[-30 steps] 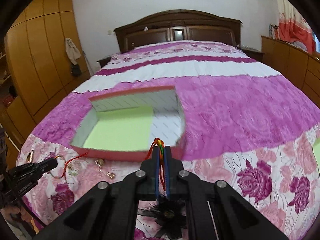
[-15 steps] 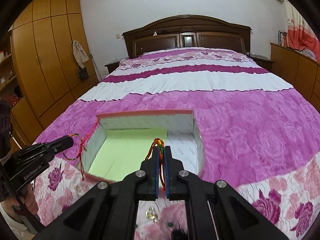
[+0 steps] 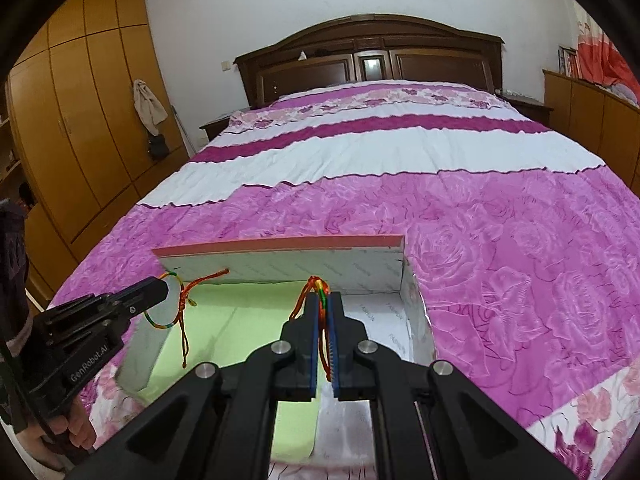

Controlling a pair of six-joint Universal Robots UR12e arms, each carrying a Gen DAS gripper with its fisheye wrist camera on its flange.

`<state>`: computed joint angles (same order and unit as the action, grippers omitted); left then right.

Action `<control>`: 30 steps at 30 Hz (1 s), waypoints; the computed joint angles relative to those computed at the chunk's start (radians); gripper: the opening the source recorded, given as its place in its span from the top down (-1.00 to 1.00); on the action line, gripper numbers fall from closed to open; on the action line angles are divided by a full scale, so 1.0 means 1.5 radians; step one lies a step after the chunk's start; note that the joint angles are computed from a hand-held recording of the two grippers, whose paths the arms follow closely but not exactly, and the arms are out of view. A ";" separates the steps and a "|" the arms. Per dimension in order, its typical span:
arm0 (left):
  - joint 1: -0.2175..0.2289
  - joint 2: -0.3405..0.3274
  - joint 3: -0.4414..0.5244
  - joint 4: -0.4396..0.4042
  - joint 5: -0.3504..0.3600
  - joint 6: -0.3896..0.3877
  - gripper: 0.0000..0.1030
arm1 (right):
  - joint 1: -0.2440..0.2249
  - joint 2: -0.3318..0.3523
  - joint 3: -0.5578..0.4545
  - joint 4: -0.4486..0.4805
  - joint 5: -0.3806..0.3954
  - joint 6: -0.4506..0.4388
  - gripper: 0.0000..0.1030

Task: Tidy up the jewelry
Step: 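Carry the rainbow bracelet into the pink box and open the left tool, then move the left tool back and close it on the pink crystal hair clip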

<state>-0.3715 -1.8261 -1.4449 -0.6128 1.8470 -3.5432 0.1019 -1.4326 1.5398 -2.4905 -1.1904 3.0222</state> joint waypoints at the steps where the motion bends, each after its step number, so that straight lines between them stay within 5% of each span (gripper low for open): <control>1: 0.001 -0.002 0.000 -0.002 -0.003 -0.002 1.00 | 0.000 0.005 -0.001 0.000 -0.002 0.004 0.89; 18: 0.014 -0.010 -0.001 -0.087 -0.033 -0.061 1.00 | 0.008 0.043 -0.019 0.059 -0.058 0.031 0.88; 20: 0.013 -0.011 0.004 -0.104 -0.026 -0.071 0.89 | 0.006 0.043 -0.019 0.063 -0.051 0.033 0.84; 25: 0.010 -0.007 0.004 -0.103 -0.020 -0.075 0.50 | 0.008 0.039 -0.018 0.068 -0.049 0.024 0.42; 28: 0.005 -0.003 0.004 -0.097 -0.011 -0.062 0.43 | 0.010 0.032 -0.011 0.053 -0.049 0.016 0.10; 30: 0.003 0.002 0.002 -0.091 -0.010 -0.057 0.41 | 0.009 0.027 -0.007 0.045 -0.042 0.016 0.09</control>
